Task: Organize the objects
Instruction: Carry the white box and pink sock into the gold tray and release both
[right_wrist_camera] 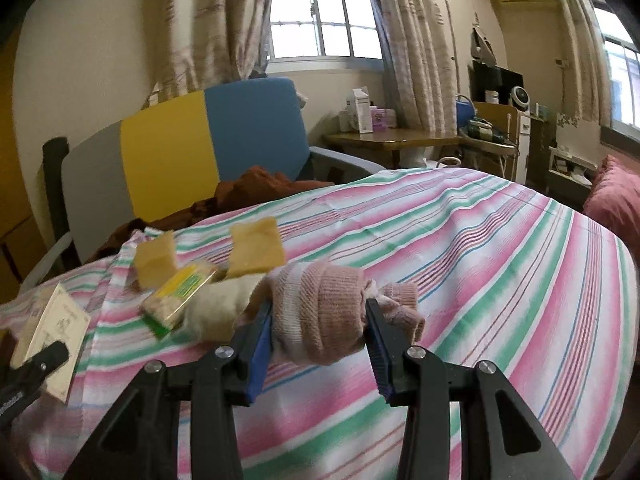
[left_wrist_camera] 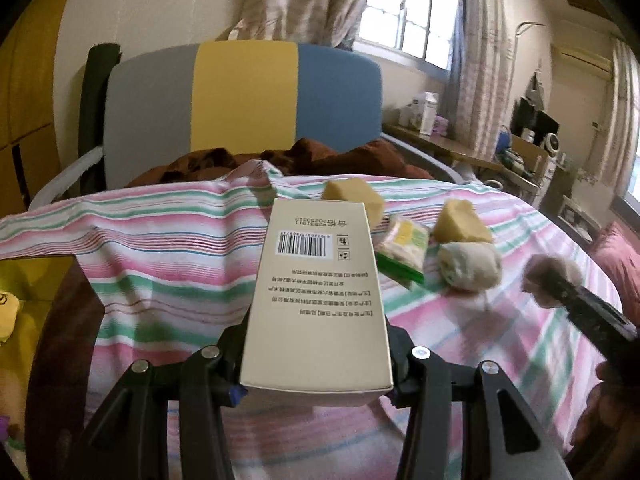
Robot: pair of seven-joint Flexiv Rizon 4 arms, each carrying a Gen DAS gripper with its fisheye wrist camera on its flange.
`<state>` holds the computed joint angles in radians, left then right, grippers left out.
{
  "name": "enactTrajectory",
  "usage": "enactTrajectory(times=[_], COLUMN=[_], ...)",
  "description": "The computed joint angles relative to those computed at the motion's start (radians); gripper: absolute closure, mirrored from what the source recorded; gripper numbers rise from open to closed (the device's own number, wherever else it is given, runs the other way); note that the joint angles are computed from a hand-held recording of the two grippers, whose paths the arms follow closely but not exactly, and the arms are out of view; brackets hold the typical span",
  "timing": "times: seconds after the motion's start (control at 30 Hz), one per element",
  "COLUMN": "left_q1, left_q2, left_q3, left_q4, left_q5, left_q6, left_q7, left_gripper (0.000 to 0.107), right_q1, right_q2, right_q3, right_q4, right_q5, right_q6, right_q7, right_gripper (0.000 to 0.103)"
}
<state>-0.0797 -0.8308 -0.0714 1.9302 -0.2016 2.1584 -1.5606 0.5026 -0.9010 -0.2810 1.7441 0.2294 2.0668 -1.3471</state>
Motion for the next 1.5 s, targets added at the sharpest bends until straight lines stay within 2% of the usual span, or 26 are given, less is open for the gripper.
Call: enactTrajectory(times=[0.17,0.27,0.47,0.7,0.77,0.93,1.03,1.13,1.17,1.23,1.33,1.4,1.43,1.5], left_q1=[0.029,0.08,0.191,0.261,0.288,0.42,0.481,0.56,0.607,0.644,0.716,0.806,0.828,0.882], left_q2=[0.032,0.056,0.109,0.213,0.241,0.286,0.299,0.298,0.295,0.282,0.249,0.206,0.194,0.163], left_q3=[-0.03,-0.071,-0.128,-0.1,-0.089,-0.102,-0.103,-0.135,-0.171,-0.203,-0.289,-0.402,-0.433,-0.508], left_q4=[0.086,0.144,0.243,0.35,0.373,0.387,0.393,0.369,0.349,0.33,0.29,0.254,0.244,0.233], left_q5=[0.076,0.156,0.313,0.409,0.429,0.517,0.533,0.559,0.581,0.576,0.56,0.566,0.555,0.541], left_q6=[0.071,0.108,0.156,0.22,0.216,0.141,0.118,0.032,-0.027,-0.076,-0.161,-0.251,-0.28,-0.323], left_q7=[-0.032,-0.08,-0.189,-0.283,-0.308,-0.387,-0.43,-0.468,-0.476,-0.465,-0.433,-0.394,-0.377,-0.343], left_gripper=[0.057,0.057,0.057,0.057,0.057,0.057,0.057,0.057,0.057,0.057,0.057,0.056,0.055,0.041], right_q1=[0.017,0.02,-0.061,-0.162,-0.166,-0.154,-0.138,-0.114,-0.11,-0.101,-0.099,-0.097,-0.096,-0.095], right_q2=[0.02,0.037,0.098,0.168,0.189,0.222,0.235,0.248,0.252,0.258,0.263,0.266,0.268,0.272], right_q3=[0.012,0.024,0.152,0.315,0.344,0.402,0.426,0.437,0.438,0.444,0.451,0.453,0.451,0.453], right_q4=[0.053,0.078,0.177,0.273,0.292,0.325,0.341,0.356,0.359,0.363,0.362,0.361,0.36,0.361], right_q5=[-0.006,-0.003,-0.078,-0.198,-0.239,-0.347,-0.39,-0.413,-0.419,-0.434,-0.454,-0.465,-0.47,-0.482], right_q6=[0.032,0.028,0.02,0.084,0.095,0.122,0.145,0.16,0.16,0.16,0.15,0.149,0.146,0.14], right_q7=[-0.038,-0.054,-0.024,0.051,0.064,0.075,0.079,0.081,0.082,0.086,0.101,0.105,0.105,0.105], right_gripper=[0.059,0.059,0.059,0.059,0.059,0.059,0.059,0.059,0.059,0.059,0.059,0.059,0.059,0.059])
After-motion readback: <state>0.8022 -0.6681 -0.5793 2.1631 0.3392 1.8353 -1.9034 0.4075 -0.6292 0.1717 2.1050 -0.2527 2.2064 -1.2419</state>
